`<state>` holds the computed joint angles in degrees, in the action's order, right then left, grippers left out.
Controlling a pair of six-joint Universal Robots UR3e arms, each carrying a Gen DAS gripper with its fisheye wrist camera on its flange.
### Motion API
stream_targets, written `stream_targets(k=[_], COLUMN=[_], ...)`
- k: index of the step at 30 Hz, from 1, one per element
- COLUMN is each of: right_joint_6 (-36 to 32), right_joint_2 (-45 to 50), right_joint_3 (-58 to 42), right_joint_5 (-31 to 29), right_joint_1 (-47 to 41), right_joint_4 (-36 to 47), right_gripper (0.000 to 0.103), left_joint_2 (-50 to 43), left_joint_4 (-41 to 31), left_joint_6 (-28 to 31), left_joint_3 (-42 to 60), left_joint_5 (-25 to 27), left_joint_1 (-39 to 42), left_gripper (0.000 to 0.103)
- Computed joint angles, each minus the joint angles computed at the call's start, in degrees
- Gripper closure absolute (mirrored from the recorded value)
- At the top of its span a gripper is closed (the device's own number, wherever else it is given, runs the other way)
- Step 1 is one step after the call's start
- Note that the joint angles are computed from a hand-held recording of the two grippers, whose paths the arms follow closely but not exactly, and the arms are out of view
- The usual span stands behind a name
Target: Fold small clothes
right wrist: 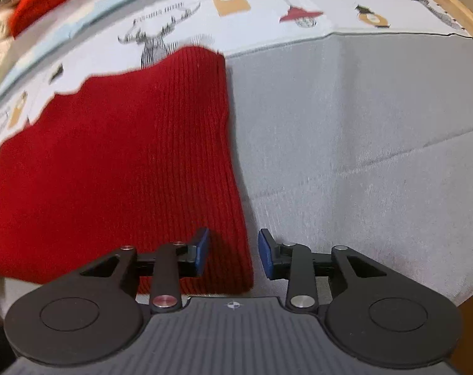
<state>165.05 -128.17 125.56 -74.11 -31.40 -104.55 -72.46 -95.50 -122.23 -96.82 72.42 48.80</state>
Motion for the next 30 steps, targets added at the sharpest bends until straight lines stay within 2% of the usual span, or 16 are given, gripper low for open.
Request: stream_targets(k=[3, 7, 9, 12, 14, 16, 19, 23, 27, 30], right_joint_6=[0.9, -0.3, 0.6, 2.1, 3.0, 4.3, 8.5, 16.3, 26.3, 32.6], right_joint_2=[1.9, -2.7, 0.5, 6.6, 6.6, 5.1, 5.3, 8.5, 15.7, 23.6], right_joint_3=[-0.5, 0.2, -0.3, -1.9, -1.7, -1.6, -2.8, -5.8, -8.1, -11.3], right_joint_5=[-2.8, 3.1, -0.2, -8.6, -10.3, -9.2, -10.1, -12.9, -17.4, -22.5], right_joint_1=[1.9, -2.4, 0.6, 7.5, 10.6, 11.9, 17.0, 28.3, 41.6, 51.3], right_joint_4=[-4.5, -5.5, -6.4, -7.0, -11.6, -15.4, -20.3, -26.0, -34.5, -40.8], right_gripper=[0.067, 0.067, 0.067, 0.067, 0.067, 0.067, 0.067, 0.067, 0.067, 0.067], left_joint_2=[-0.9, -1.3, -2.3, -3.8, -4.4, -4.5, -4.4, -2.1, -0.2, 0.9], left_joint_4=[0.5, -2.1, -3.2, -1.1, -0.9, -1.9, -6.1, -9.7, -13.7, -14.3], left_joint_6=[-0.4, 0.1, -0.6, -3.2, -3.7, -4.0, -4.2, -3.0, -0.4, -0.8], left_joint_3=[0.5, 2.7, 3.9, 3.8, 4.3, 5.9, 9.9, 12.9, 16.4, 18.3], left_joint_5=[-0.6, -3.3, -4.0, -0.6, 0.2, -2.7, -8.2, -12.0, -15.6, -17.9], left_joint_1=[0.4, 2.5, 3.3, 1.7, 1.5, 3.6, 8.4, 13.0, 17.4, 20.3], left_gripper=[0.069, 0.069, 0.069, 0.069, 0.069, 0.070, 0.069, 0.068, 0.067, 0.067])
